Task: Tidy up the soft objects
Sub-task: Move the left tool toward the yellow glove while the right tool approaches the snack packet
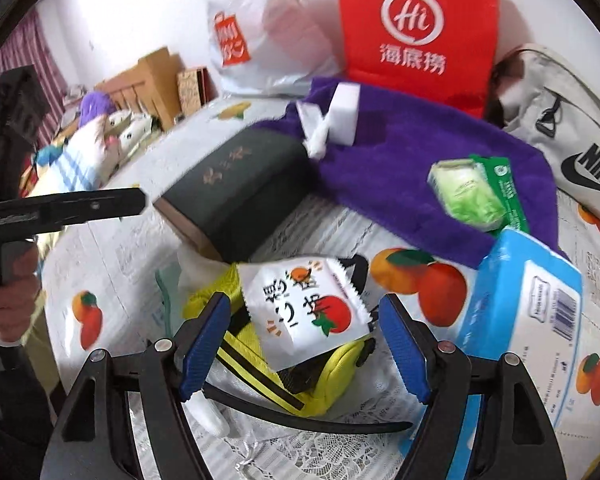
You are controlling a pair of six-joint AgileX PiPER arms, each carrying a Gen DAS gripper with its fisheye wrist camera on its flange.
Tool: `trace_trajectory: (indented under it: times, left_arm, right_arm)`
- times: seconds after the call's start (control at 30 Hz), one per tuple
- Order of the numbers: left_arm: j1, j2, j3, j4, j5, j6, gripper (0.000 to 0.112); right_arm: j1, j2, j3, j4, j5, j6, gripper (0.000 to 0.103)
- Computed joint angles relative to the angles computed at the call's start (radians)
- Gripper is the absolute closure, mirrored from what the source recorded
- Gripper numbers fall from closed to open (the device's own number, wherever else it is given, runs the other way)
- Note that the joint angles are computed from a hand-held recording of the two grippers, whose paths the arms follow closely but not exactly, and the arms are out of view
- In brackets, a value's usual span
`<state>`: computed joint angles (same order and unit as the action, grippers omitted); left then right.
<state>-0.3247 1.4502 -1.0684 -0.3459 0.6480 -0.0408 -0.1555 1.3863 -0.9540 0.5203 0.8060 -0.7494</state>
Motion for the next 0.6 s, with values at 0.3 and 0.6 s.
trace_trajectory:
  times: [0.3,0.6]
  left_arm:
    - [0.067,-0.059,0.131,-0.129,-0.019,0.124,0.057]
    - [0.08,-0.083,0.174,-0.145,-0.015,0.148,0.057]
  right_arm:
    - [0.051,0.081,-0.044,-0.062,-0.011,0.032,0.027]
    - [0.036,-0.021,0.01,-0.037,-0.025,-0.033,0.04]
